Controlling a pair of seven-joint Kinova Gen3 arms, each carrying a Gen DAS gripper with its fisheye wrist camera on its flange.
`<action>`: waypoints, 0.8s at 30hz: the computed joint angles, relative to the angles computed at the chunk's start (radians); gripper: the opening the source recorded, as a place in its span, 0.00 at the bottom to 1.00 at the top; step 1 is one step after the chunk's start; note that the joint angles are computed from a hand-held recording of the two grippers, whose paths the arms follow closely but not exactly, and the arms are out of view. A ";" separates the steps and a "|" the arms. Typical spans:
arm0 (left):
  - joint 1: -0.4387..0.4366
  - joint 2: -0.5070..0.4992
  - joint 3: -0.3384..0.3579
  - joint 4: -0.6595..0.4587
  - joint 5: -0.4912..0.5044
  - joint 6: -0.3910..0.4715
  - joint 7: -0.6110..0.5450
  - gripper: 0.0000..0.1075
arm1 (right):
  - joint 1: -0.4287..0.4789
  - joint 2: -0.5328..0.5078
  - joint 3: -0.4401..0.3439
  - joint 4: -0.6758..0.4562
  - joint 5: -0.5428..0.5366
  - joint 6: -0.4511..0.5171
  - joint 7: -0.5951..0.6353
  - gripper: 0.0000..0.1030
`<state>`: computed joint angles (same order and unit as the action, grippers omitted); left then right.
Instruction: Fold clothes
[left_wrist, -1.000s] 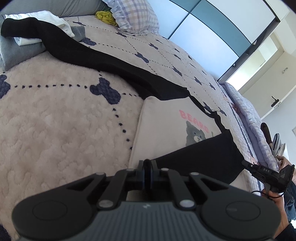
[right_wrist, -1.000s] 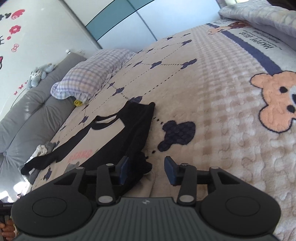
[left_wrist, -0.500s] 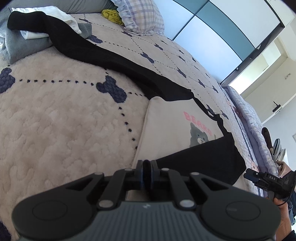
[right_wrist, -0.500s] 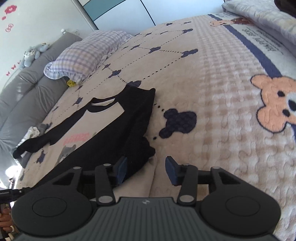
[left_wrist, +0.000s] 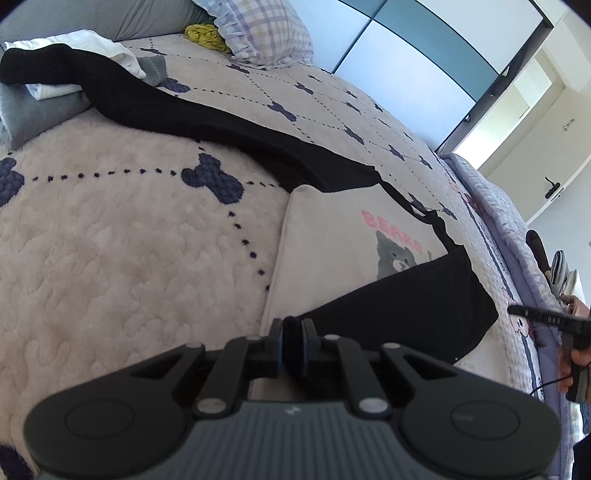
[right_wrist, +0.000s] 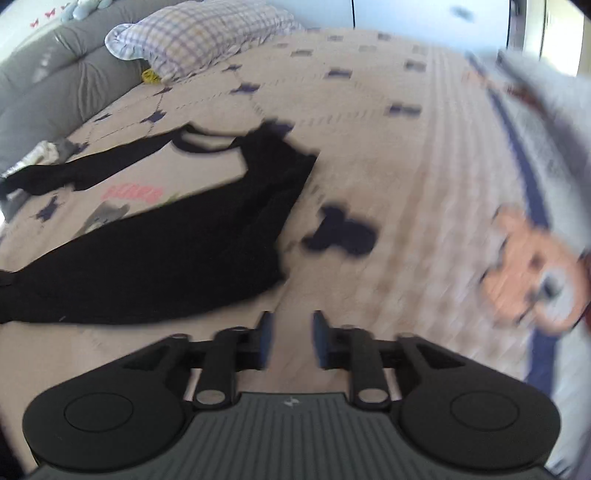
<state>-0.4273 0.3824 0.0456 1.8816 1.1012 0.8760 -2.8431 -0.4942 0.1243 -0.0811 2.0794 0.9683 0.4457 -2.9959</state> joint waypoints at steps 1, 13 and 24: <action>-0.003 -0.006 -0.001 0.001 0.002 0.002 -0.003 0.13 | -0.004 0.000 0.039 -0.014 0.041 -0.041 -0.029 0.47; -0.019 -0.057 -0.017 0.014 0.036 0.117 -0.178 0.32 | 0.371 0.402 -0.305 -0.500 0.055 -0.005 0.249 0.46; 0.036 -0.003 0.004 0.018 -0.030 0.074 -0.201 0.30 | 0.370 0.527 -0.456 -0.678 0.179 0.282 0.360 0.07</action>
<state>-0.3917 0.3793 0.0496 1.8996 1.0713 0.9498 -3.0445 -0.1240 0.6508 -0.5372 1.4009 1.1472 0.7279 -2.6355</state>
